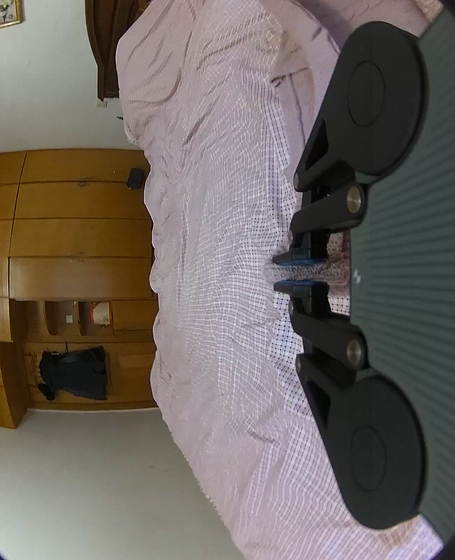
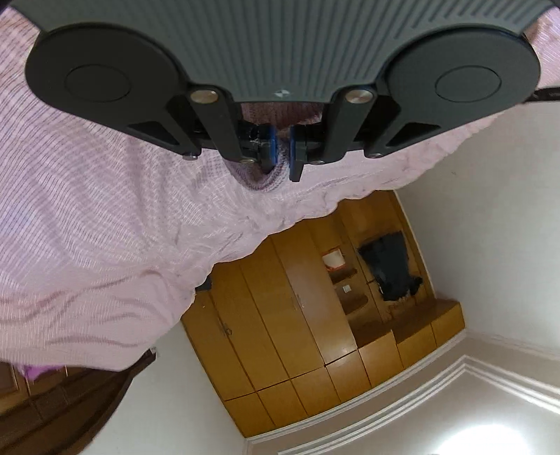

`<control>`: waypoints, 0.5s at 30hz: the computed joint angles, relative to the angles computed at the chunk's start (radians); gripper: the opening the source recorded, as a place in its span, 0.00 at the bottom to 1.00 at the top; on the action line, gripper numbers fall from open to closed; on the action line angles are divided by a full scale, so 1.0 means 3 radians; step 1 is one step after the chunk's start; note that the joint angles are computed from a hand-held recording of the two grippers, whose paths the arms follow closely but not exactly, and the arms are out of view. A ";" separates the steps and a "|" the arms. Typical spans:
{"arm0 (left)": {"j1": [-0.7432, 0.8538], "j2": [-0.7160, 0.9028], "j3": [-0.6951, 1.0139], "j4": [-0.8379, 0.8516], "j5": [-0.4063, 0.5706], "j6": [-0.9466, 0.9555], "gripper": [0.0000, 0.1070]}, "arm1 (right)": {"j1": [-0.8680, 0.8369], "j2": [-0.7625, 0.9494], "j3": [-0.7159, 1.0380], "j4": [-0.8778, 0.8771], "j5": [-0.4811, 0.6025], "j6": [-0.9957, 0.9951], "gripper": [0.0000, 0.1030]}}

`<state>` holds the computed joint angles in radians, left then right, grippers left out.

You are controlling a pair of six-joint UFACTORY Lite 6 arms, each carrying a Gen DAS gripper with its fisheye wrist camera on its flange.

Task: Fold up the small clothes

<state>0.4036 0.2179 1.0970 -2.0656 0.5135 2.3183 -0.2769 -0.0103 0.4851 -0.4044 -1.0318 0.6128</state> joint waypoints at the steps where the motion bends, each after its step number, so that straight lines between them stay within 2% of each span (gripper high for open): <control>1: -0.0026 0.0083 0.0054 -0.0099 -0.0020 0.0058 0.10 | 0.0001 0.0110 0.0078 0.0036 -0.0020 -0.0005 0.06; 4: -0.0088 0.0256 0.0145 -0.0389 -0.0078 0.0229 0.10 | 0.0041 0.0312 0.0224 0.0051 -0.0079 -0.0091 0.06; 8: -0.0136 0.0380 0.0242 -0.0475 -0.0122 0.0365 0.10 | 0.0098 0.0481 0.0382 0.0111 -0.0071 -0.0184 0.06; 11: -0.0165 0.0492 0.0392 -0.0432 -0.0183 0.0327 0.10 | 0.0174 0.0598 0.0518 0.0216 0.0020 -0.0119 0.06; 15: -0.0206 0.0696 0.0655 -0.0333 -0.0259 0.0156 0.10 | 0.0329 0.0593 0.0580 0.0434 0.0190 -0.0380 0.06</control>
<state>0.3418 0.4267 1.2934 -2.1654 0.4358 2.3652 -0.1782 0.1676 0.6591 -0.2743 -0.9749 0.4989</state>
